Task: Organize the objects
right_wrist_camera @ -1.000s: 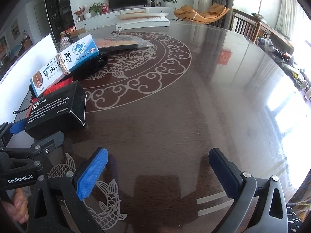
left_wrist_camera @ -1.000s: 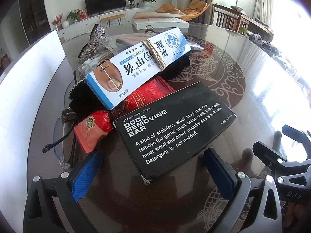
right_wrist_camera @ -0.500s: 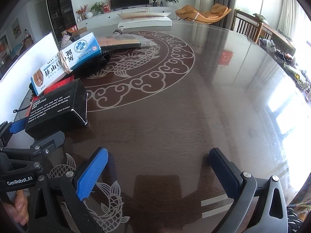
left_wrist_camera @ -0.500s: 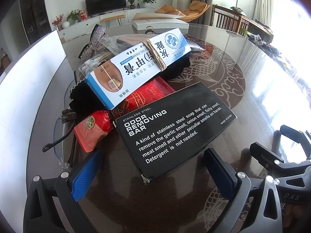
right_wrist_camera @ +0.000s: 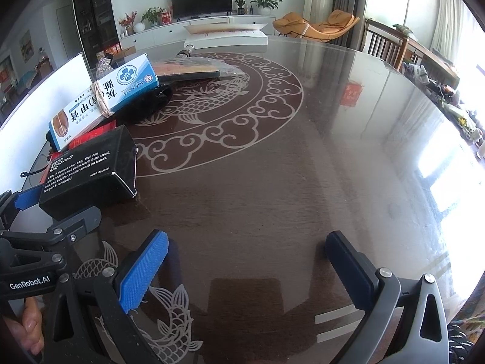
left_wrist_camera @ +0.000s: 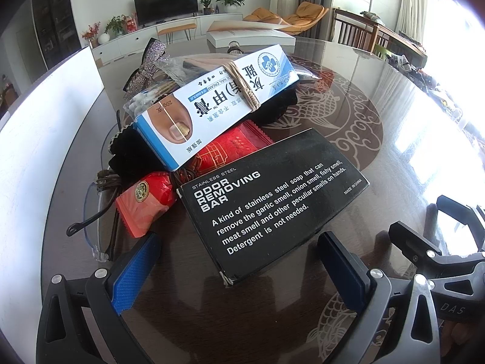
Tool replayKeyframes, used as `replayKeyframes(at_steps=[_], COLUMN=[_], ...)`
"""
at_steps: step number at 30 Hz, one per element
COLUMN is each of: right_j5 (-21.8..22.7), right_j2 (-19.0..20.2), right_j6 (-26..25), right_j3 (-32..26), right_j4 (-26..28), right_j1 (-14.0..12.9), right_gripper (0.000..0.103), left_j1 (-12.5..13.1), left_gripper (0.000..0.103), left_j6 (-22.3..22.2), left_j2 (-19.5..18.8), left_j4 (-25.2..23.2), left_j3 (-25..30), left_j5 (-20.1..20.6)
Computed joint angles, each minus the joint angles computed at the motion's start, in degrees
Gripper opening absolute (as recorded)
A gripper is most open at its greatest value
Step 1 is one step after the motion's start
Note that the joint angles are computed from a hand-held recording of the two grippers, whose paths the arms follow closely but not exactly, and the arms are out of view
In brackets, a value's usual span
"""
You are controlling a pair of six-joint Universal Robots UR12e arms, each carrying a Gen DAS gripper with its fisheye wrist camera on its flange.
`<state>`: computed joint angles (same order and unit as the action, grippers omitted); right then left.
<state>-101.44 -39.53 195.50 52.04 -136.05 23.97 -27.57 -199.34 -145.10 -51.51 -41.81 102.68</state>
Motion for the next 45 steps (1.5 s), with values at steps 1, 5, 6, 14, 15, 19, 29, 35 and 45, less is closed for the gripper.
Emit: replayKeyframes(at_steps=[1,5,6,14,15,19,29,35,45], right_j5=[0.01,-0.07,-0.1,-0.21,-0.24,-0.39,-0.55,-0.6,-0.8], right_j2=[-0.03,-0.12,-0.13,-0.16,-0.16,-0.21,-0.16,-0.15,-0.15], right_j6=[0.01,-0.07,-0.09,-0.51,-0.53,-0.57,-0.65,-0.65,-0.72], right_j3=[0.06,0.29,0.35,0.82,0.86,1.19,1.4,1.4,1.51], right_j4=[0.0,-0.45,-0.6,-1.94,-2.07,-2.71,-3.43,-3.56,-4.11], right_j1=[0.0,0.01,0.02,0.02,0.03,0.09,0.12,0.15,0.21], right_gripper=[0.103,0.103,0.103,0.103,0.103,0.103,0.103,0.103,0.103], left_j1=[0.0,0.01,0.01,0.01,0.01,0.02,0.02,0.01,0.01], left_gripper=[0.103,0.103,0.103,0.103,0.103,0.103,0.103,0.103,0.103], left_j6=[0.0,0.03,0.04,0.05,0.05,0.06,0.07,0.06,0.06], left_j2=[-0.01,0.0,0.01,0.02,0.02,0.02,0.04,0.06,0.08], left_j4=[-0.01,0.06,0.09,0.19,0.19,0.23,0.36,0.45,0.55], left_j3=[0.02,-0.04,-0.06,-0.14,-0.14,-0.17,-0.28,-0.36,-0.46], left_j5=[0.0,-0.03,-0.04,-0.05,-0.05,-0.06,-0.07,-0.07,-0.09])
